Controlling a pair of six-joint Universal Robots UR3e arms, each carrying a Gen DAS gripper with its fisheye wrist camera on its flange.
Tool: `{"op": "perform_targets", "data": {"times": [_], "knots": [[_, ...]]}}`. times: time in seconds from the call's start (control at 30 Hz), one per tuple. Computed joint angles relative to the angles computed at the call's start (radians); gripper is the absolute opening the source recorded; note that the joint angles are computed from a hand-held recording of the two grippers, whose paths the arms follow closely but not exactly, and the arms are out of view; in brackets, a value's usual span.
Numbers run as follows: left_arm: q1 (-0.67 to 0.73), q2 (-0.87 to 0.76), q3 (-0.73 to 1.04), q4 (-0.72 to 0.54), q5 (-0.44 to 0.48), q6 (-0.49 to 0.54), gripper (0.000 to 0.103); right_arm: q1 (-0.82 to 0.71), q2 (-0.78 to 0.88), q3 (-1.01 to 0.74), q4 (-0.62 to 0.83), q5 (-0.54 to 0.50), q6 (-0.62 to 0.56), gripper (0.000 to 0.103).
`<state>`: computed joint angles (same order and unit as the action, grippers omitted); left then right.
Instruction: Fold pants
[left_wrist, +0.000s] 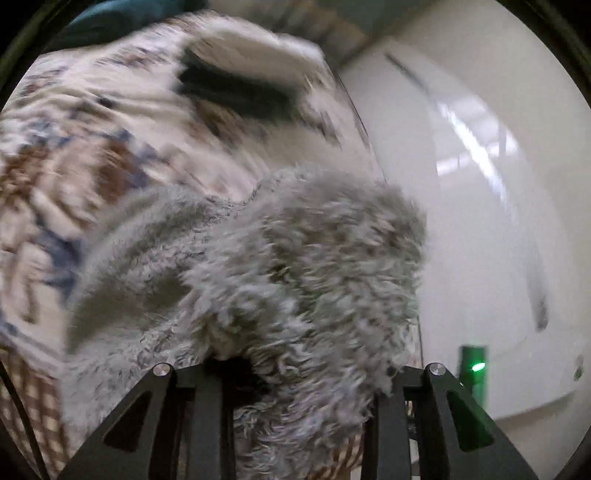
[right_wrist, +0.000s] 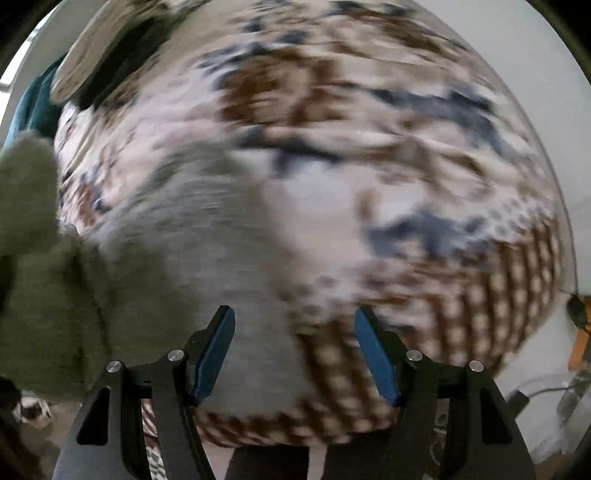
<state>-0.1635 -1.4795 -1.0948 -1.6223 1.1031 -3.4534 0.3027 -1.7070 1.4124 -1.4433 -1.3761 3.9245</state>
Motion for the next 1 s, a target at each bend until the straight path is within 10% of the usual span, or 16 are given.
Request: {"op": "perform_targets", "data": {"times": [0.2, 0.3, 0.43, 0.63, 0.93, 0.97, 1.0], "knots": [[-0.295, -0.235, 0.02, 0.141, 0.122, -0.087, 0.025, -0.294, -0.352, 0.256, 0.178, 0.022, -0.164, 0.07], [-0.355, -0.324, 0.13, 0.064, 0.155, -0.088, 0.037, -0.475, -0.491, 0.33, 0.3, 0.056, -0.293, 0.07], [-0.359, -0.401, 0.372, -0.087, 0.147, -0.048, 0.095, -0.707, -0.608, 0.355, 0.451, 0.113, -0.523, 0.079], [-0.309, -0.369, 0.6, -0.36, 0.083, -0.001, 0.101, -0.882, -0.604, 0.25, 0.521, 0.233, -0.768, 0.093], [0.11, -0.178, 0.391, -0.497, 0.226, 0.158, 0.101, -0.548, -0.308, 0.386, 0.085, 0.614, -0.482, 0.093], [0.132, -0.174, 0.349, -0.489, 0.219, 0.172, 0.101, -0.5, -0.275, 0.437, -0.009, 0.646, -0.429, 0.084], [0.143, -0.179, 0.311, -0.482, 0.223, 0.177, 0.101, -0.471, -0.27, 0.466, -0.069, 0.65, -0.383, 0.05]]}}
